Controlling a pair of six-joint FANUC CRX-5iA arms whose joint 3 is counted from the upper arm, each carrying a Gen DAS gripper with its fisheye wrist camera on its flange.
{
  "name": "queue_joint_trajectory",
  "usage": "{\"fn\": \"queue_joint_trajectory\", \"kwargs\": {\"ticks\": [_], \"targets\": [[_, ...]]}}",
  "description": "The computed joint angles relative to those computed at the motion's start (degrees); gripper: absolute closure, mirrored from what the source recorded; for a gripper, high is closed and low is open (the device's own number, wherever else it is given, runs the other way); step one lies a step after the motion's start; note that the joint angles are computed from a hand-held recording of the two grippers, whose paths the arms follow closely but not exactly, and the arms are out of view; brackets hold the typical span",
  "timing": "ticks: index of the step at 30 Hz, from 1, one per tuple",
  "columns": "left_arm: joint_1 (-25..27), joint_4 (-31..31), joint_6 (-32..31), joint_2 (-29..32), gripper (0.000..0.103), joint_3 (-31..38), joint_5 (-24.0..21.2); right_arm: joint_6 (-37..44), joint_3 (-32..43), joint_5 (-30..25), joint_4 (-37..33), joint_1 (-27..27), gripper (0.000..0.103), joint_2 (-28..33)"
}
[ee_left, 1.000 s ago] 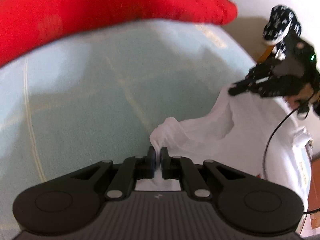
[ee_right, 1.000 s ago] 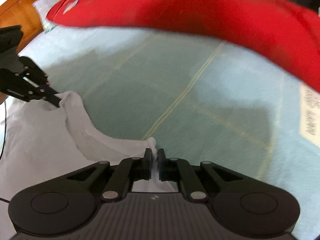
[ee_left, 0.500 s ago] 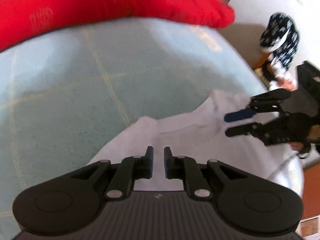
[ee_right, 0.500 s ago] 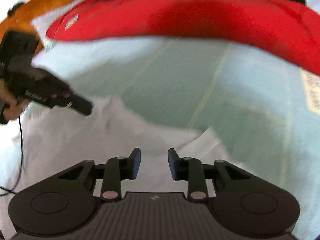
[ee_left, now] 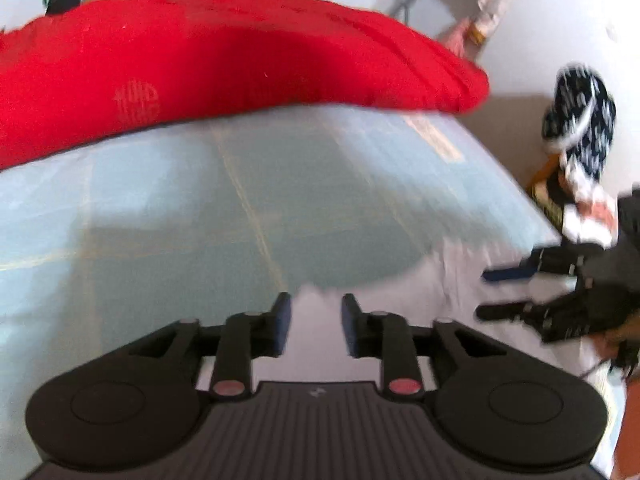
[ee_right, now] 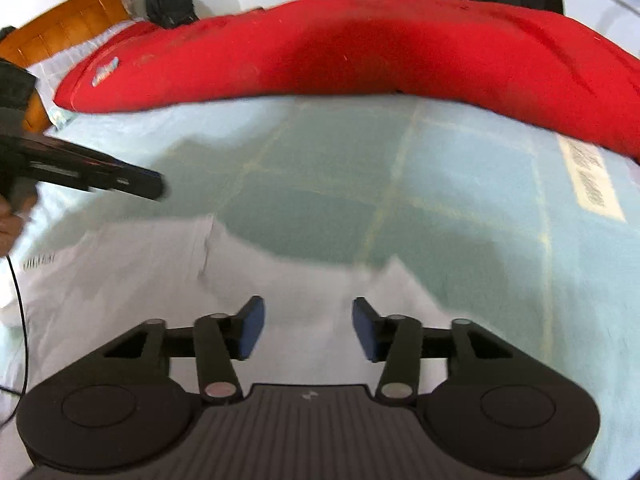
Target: Fold clothes
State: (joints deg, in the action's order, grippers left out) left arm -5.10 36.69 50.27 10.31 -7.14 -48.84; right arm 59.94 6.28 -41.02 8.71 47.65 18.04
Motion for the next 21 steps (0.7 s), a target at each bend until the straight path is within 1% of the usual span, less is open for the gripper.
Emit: {"fn": "queue_joint_trajectory", "kwargs": {"ticks": [1, 2, 3, 5, 6, 8, 11, 12, 13, 14, 15, 16, 17, 18, 19, 21], "targets": [[0.0, -2.6, 1.6, -1.0, 0.069, -0.7, -0.7, -2.3, -1.6, -0.7, 1.9, 0.8, 0.033, -0.9], [0.0, -5.2, 3.2, -2.0, 0.069, -1.4, -1.2, -4.6, -3.2, -1.5, 3.7, 1.6, 0.031, -1.9], [-0.2, -8.1, 6.0, -3.2, 0.069, -2.9, -0.6, -7.0, -5.2, -1.8, 5.1, 2.6, 0.029, -2.8], [-0.4, -11.5, 9.9, -3.4, 0.069, -4.2, 1.1, -11.7, -7.6, -1.5, 7.3, 3.4, 0.028, -3.2], [-0.5, -13.1, 12.0, -3.4, 0.068, -4.7, 2.0, -14.8, -9.9, 0.2, 9.5, 3.3, 0.028, -3.4], [-0.6, -13.7, 13.4, -2.1, 0.067, -4.3, 6.1, -20.0, -11.5, 3.3, 13.1, 2.4, 0.025, -2.6], [-0.8, -15.0, 16.1, 0.2, 0.068, -3.4, 12.1, -25.7, -11.3, 4.4, 19.8, 1.3, 0.023, -0.6], [-0.9, -16.9, 18.1, 1.0, 0.068, -1.4, 11.6, -27.2, -11.1, 4.4, 21.8, 0.8, 0.022, 0.1], [-1.2, -20.2, 21.5, 1.8, 0.07, 1.1, 10.7, -27.7, -10.5, 4.2, 21.9, 0.3, 0.022, 0.5], [-1.4, -22.8, 23.5, 1.9, 0.073, 2.8, 9.7, -28.2, -9.9, 3.9, 22.0, -0.2, 0.023, 0.8], [-1.2, -22.3, 23.3, 1.1, 0.072, 2.7, 9.0, -28.7, -9.7, 3.3, 22.5, -0.2, 0.022, 0.8], [-0.5, -18.8, 20.3, -0.4, 0.072, 0.7, 9.6, -29.2, -9.6, 2.7, 23.0, -0.2, 0.022, 0.7], [0.0, -15.2, 17.2, -2.0, 0.069, -1.4, 10.0, -29.3, -10.1, 2.3, 22.9, 0.3, 0.022, -0.3], [0.2, -13.2, 14.6, -3.9, 0.063, -3.3, 10.1, -29.9, -11.0, 2.3, 23.3, 1.2, 0.021, -1.4], [0.0, -13.0, 13.2, -6.0, 0.061, -5.1, 10.1, -30.5, -11.9, 2.3, 23.6, 2.1, 0.019, -2.5], [-0.8, -14.8, 13.5, -8.9, 0.06, -7.6, 9.3, -31.4, -14.0, 1.4, 22.7, 4.3, 0.017, -5.0]]}}
